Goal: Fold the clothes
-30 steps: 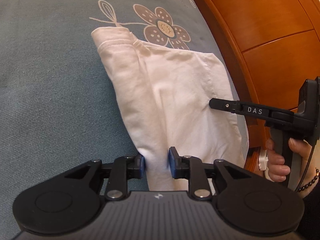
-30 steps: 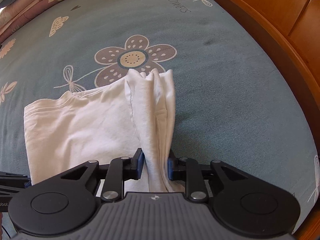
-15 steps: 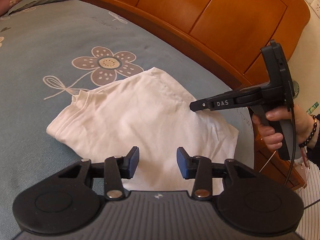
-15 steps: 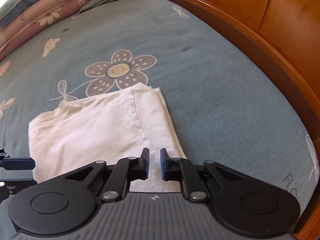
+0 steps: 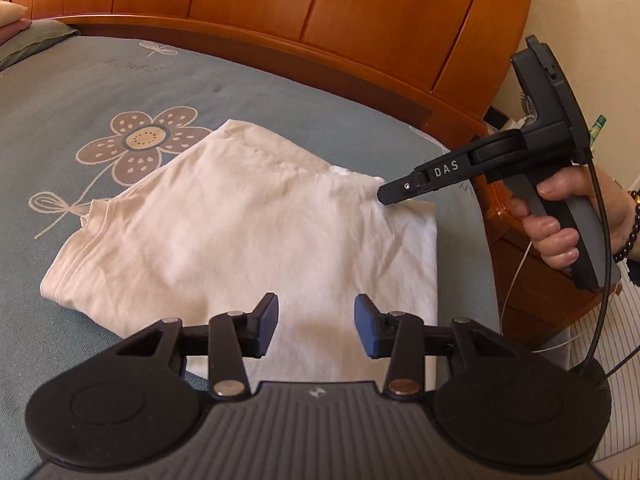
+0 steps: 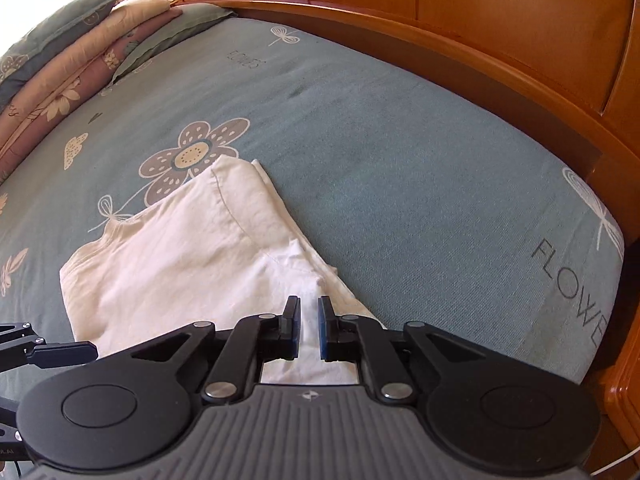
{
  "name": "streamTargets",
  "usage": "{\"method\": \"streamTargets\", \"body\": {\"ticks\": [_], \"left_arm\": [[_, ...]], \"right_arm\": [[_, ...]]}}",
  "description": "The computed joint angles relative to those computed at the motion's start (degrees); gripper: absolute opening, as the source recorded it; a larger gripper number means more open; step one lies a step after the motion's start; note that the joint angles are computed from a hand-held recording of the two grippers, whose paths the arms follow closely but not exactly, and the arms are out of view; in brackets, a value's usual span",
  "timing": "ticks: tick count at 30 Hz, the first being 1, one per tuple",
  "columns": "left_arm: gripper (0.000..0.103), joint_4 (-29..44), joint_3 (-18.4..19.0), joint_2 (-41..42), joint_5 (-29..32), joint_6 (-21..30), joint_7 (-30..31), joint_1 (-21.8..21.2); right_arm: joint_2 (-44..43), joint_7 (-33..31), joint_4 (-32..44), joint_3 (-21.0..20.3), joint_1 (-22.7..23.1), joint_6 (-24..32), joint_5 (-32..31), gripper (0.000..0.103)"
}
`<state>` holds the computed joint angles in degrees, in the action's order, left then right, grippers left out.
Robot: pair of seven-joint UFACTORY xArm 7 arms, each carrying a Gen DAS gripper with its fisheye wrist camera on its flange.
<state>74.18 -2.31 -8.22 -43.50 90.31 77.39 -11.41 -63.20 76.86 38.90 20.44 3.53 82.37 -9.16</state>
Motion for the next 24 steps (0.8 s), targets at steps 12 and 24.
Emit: {"method": "streamTargets", "body": {"ticks": [12,24], "left_arm": [[0.046,6.4,-2.0,7.9,-0.2,-11.8,-5.9,1.2],[0.050,9.6,-1.8,7.0,-1.7,1.3,-3.6,3.2]], "right_arm": [[-5.8,9.9,-0.4,4.1,-0.8,3.8,1.4,0.017],[0.8,10.3,-3.4,5.7,7.2,-21.8,8.6,0.017]]}}
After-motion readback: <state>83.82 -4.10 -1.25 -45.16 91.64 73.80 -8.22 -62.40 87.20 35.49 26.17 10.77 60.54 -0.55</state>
